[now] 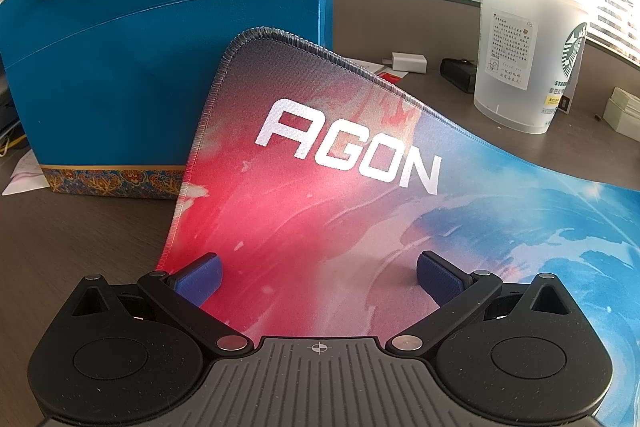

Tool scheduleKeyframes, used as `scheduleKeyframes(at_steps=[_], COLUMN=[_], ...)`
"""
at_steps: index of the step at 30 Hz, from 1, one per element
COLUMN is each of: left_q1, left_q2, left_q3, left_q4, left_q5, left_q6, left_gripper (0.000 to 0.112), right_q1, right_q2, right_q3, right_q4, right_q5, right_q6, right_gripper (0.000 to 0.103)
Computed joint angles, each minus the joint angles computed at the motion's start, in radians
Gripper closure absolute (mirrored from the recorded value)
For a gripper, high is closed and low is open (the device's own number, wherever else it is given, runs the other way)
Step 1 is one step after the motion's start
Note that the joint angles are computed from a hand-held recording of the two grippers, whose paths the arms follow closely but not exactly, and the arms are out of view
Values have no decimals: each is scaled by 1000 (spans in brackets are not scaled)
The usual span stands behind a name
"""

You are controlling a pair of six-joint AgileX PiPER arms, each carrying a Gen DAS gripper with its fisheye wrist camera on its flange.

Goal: Organize rigid objects
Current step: 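Carry the blue marker into the teal box and release it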

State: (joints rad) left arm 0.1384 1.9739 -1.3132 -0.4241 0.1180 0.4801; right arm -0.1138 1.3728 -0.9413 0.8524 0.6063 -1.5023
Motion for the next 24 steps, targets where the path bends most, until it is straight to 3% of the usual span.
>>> scheduleKeyframes(at_steps=[8,18,24], left_q1=[1,0,0], left_q2=[0,0,0], left_q3=[0,0,0], left_q4=[-6,-1,1], left_q5=[0,0,-1], left_q6=[6,1,-1], left_gripper=[9,9,9], right_q1=[-41,-69,-97], right_q2=[2,15,51], right_q3=[-77,-142,-266], right_q4=[17,33,-76], right_q5=[10,-51,-58], right_q6=[-11,-31,46], right_gripper=[89,89,89])
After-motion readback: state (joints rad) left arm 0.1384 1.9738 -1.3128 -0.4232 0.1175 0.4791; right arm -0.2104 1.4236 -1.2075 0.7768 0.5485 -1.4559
